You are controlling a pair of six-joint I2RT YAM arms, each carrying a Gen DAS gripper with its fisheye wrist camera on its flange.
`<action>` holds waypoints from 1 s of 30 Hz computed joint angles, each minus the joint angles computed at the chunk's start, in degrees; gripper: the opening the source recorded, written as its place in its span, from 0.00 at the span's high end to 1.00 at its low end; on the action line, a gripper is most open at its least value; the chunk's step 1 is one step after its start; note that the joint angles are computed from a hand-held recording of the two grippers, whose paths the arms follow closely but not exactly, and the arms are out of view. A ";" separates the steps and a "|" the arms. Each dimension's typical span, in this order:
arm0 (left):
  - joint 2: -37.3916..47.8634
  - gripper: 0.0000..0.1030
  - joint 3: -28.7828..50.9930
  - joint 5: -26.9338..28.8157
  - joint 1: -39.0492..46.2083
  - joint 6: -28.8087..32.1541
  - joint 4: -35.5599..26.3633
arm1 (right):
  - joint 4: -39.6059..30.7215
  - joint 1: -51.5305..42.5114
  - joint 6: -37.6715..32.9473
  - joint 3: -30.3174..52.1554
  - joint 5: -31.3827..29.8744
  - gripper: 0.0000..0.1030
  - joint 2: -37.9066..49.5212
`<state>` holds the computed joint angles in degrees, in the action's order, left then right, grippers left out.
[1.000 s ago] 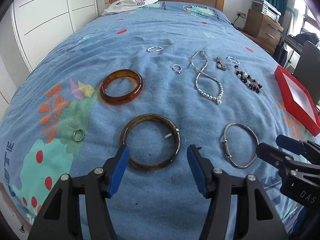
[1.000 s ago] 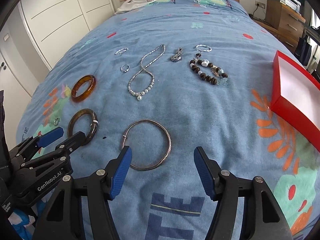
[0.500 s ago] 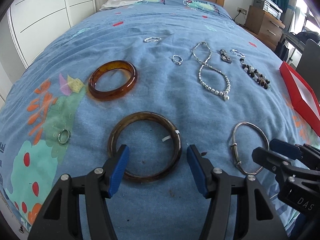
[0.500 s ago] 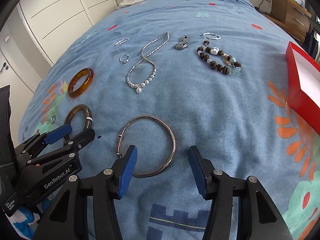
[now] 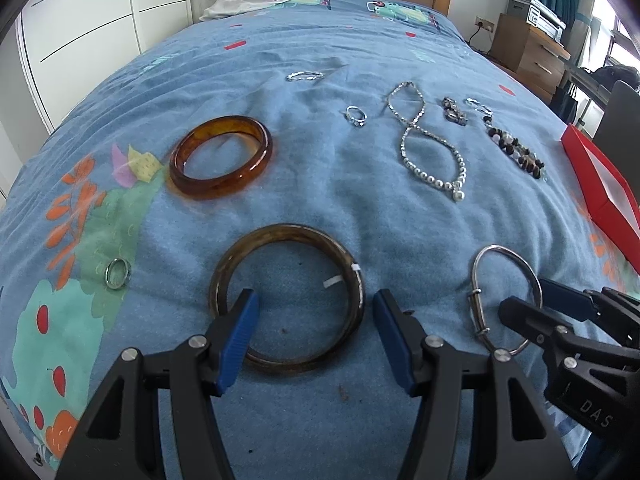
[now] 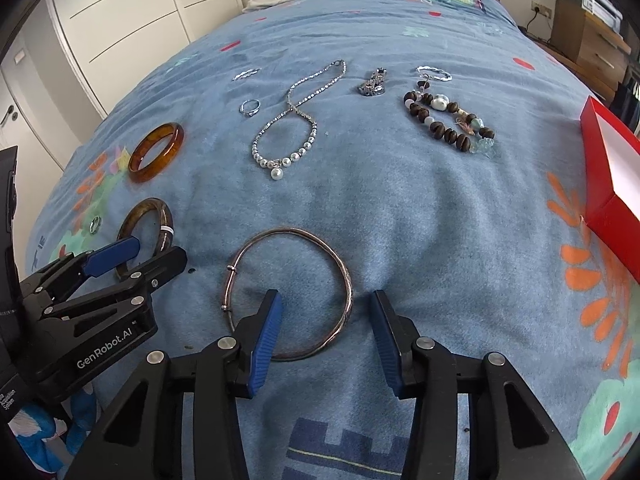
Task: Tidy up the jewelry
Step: 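Move both tools toward the dark brown bangle and silver bangle, then grasp the dark brown bangle with the left tool while the right tool grasps the silver bangle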
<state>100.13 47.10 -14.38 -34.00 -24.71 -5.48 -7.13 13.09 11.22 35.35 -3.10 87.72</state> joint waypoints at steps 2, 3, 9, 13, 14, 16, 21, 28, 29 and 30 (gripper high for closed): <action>0.19 0.44 0.05 -0.19 -0.10 0.10 0.17 | 0.25 0.25 -0.31 0.17 0.55 0.59 0.28; 0.37 0.45 0.14 -0.31 -0.16 0.11 0.25 | 0.47 0.39 -0.46 0.19 0.88 0.60 0.40; 1.18 0.47 0.56 -1.13 -0.75 0.33 0.63 | 1.71 0.77 -2.07 -0.26 2.37 0.68 0.53; 1.76 0.56 1.02 -1.75 -1.59 0.70 0.60 | 2.43 0.74 -3.43 -0.68 2.93 0.79 0.32; 1.86 0.58 1.05 -1.84 -1.73 0.84 0.64 | 2.61 0.68 -3.87 -0.77 2.98 0.81 0.26; 2.06 0.62 1.16 -1.89 -2.03 1.15 0.71 | 3.05 0.19 -4.82 -0.98 2.50 0.87 0.21; 2.29 0.73 1.19 -2.01 -2.68 1.94 1.00 | 4.10 -0.54 -6.84 -1.23 1.37 0.92 0.56; 2.44 0.88 1.34 -2.45 -3.79 2.17 0.95 | 4.58 -0.51 -8.25 -1.45 1.10 0.93 0.57; 2.41 0.90 1.34 -2.52 -3.97 2.20 0.91 | 4.20 -0.63 -8.21 -1.33 0.83 0.93 0.43; 2.37 0.91 1.38 -2.59 -4.16 2.24 0.76 | 3.85 -0.70 -8.12 -1.29 0.65 0.93 0.22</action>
